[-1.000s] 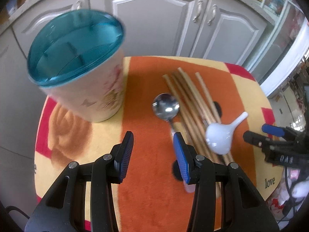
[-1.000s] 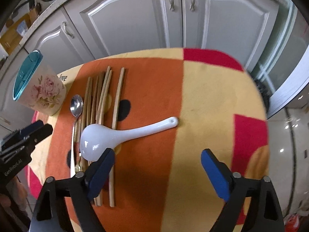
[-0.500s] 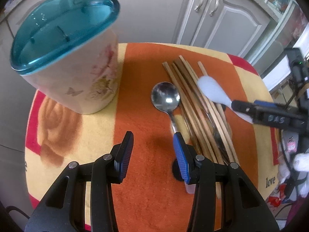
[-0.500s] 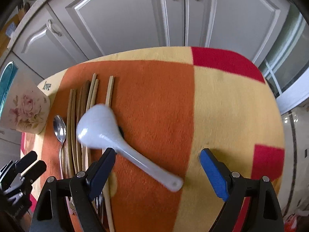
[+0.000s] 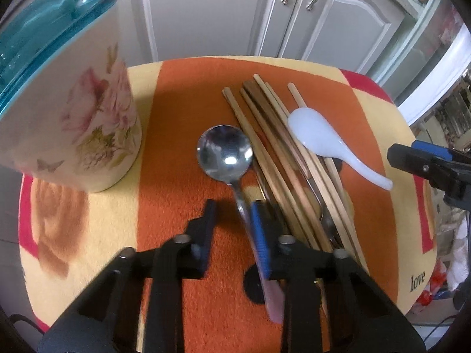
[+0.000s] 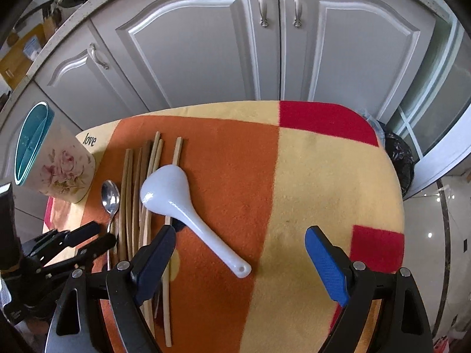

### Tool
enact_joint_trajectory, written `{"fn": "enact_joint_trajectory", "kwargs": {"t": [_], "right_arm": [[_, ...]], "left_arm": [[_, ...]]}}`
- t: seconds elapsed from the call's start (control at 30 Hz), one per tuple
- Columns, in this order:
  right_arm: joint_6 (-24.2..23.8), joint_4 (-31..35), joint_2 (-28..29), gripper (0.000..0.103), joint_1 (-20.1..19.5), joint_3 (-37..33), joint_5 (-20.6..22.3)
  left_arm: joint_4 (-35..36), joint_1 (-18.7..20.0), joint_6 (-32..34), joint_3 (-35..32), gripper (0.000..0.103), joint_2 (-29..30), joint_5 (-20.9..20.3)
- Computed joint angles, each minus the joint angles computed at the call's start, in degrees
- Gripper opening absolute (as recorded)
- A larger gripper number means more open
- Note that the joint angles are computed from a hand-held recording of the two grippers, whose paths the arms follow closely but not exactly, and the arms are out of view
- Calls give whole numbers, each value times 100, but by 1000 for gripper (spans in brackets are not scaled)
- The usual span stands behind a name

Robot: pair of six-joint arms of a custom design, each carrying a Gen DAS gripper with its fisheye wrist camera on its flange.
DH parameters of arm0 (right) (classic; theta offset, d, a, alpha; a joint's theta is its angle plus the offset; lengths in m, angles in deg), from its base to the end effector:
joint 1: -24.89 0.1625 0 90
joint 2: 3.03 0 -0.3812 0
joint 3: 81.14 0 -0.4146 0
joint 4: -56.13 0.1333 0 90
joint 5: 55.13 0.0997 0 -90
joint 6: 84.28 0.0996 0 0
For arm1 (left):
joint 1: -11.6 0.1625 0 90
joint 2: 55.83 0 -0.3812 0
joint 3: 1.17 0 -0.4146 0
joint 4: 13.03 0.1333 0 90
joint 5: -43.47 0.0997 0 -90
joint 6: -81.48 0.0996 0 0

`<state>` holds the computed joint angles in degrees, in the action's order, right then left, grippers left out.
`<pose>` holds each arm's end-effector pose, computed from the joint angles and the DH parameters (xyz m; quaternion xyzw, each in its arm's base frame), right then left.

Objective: Organize utensils
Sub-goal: 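Grasp the metal spoon handle with the left tool while the right tool grasps the white ceramic spoon, then lift the metal spoon with the left tool while the right tool lifts the white spoon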

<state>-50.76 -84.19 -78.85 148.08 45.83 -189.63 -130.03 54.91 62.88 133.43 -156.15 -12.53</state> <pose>0.3006 -0.3436 0.1367 0.0001 -0.9255 0.2026 0.3200 -0.1343 -0.3863 0.2095 0.2496 0.9213 -0.1063 0.2784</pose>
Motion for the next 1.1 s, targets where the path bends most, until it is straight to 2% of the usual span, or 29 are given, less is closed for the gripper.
{"fn": "enact_joint_trajectory", "kwargs": {"t": [0.1, 0.23, 0.33, 0.4, 0.43, 0.57, 0.63, 0.67, 0.73, 0.8, 0.87, 0.97, 1.1], "right_arm": [[-76, -103, 51, 89, 1, -12, 30], [-331, -408, 78, 89, -54, 34, 50], [-792, -699, 186, 88, -118, 55, 85], [-1088, -816, 271, 76, -155, 47, 136], [-1284, -787, 347, 74, -196, 7, 212], [-1904, -652, 621, 73, -250, -147, 368], [-2121, -619, 734, 68, -284, -204, 361], [-2183, -590, 834, 57, -309, -269, 286], [-2268, -709, 939, 51, -368, -323, 247], [-2486, -1033, 1022, 35, -426, -350, 314], [-2511, -1062, 1023, 21, -451, -375, 357], [-2486, -1234, 858, 20, -523, -254, 663], [-2196, -1427, 494, 20, -542, 98, 895]], "left_arm": [[-63, 134, 98, -48, 7, -25, -270], [257, 185, 94, -44, 3, -334, -352], [492, 171, 70, -3, 3, -589, -346], [585, 172, 43, -10, 3, -682, -391], [594, 170, 47, -5, 3, -724, -404], [627, 130, 17, -6, 3, -851, -453], [647, 120, 15, -8, 3, -900, -466], [639, 117, 6, -8, 3, -887, -470], [663, 153, -13, -23, 3, -873, -509], [764, 186, -30, -54, 3, -939, -584], [834, 170, -23, -51, 3, -1054, -595], [981, 151, 34, -71, 3, -1222, -649], [1180, 166, 42, -106, 3, -1290, -695]]}}
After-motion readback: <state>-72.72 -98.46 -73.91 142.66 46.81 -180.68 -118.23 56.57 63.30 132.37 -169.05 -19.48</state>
